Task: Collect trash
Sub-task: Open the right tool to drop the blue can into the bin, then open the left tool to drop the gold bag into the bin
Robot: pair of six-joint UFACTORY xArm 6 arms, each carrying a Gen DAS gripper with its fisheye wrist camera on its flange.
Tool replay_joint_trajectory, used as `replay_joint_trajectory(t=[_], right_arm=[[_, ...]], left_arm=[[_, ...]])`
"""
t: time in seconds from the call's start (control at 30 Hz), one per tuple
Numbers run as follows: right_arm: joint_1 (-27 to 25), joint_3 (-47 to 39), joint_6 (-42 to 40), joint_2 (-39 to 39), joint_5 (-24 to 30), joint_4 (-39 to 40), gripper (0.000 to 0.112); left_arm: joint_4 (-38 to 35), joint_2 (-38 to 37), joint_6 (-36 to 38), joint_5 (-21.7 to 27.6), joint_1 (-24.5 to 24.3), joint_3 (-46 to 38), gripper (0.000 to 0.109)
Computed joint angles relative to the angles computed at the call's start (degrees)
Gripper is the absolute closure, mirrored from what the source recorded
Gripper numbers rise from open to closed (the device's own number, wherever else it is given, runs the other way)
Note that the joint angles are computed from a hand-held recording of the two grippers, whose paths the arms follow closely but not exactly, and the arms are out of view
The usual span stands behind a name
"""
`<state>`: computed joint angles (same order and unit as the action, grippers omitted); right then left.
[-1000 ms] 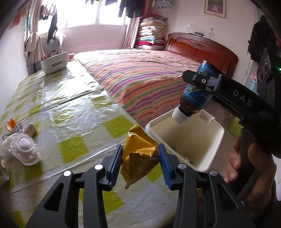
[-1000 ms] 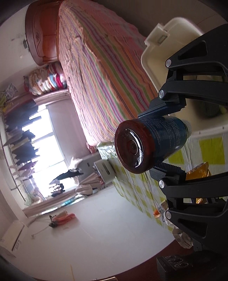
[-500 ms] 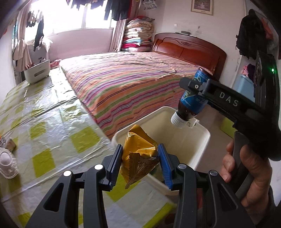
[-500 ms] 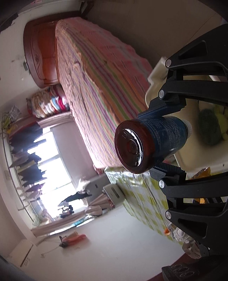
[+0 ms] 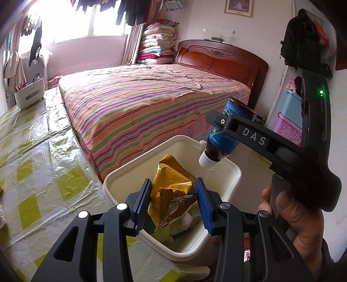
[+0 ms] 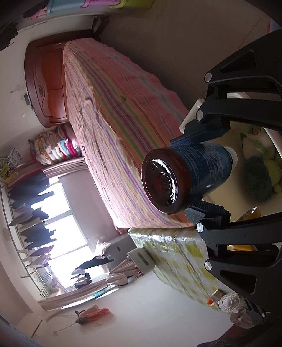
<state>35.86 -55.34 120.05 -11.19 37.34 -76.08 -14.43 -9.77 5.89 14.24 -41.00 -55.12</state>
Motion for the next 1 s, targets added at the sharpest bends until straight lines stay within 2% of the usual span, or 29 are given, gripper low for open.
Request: replay_joint_trajectory(t=[0.03,0.17,0.53,0.73,0.83,1.0], right_arm=[[-0.4,0.3,0.4,-0.1,-0.8,-0.1,0.064],[-0.3,0.5,1.7,-0.5,-0.3,-0.6,0.048],[0.4,0.6,3.1,-1.0,0.4,-1.8,0.048],[0.5,0.8,3.4,-1.2,0.4,-2.2,0.047],[0.6,0.7,3.7,-1.1,0.3,-2.5,0.047],[0.6,0.7,3.6,-1.2,0.4,-2.5,0.047]], left_arm=[[0.4,0.3,-0.3,0.0,-0.1,-0.3,0.068],[1.4,1.0,-1.5,0.1,0.0,-0.6,0.068],[1.9,2.2,-2.0,0.3,0.2,-1.1,0.068],[6.7,2.8,-5.7,-0.4,0.3,-1.0,0.065],[12.6,2.8,-10.0,-1.2,0.4,-0.6,0.064],[18.6,2.3,-15.3,-3.5,0.9,0.5,0.041]])
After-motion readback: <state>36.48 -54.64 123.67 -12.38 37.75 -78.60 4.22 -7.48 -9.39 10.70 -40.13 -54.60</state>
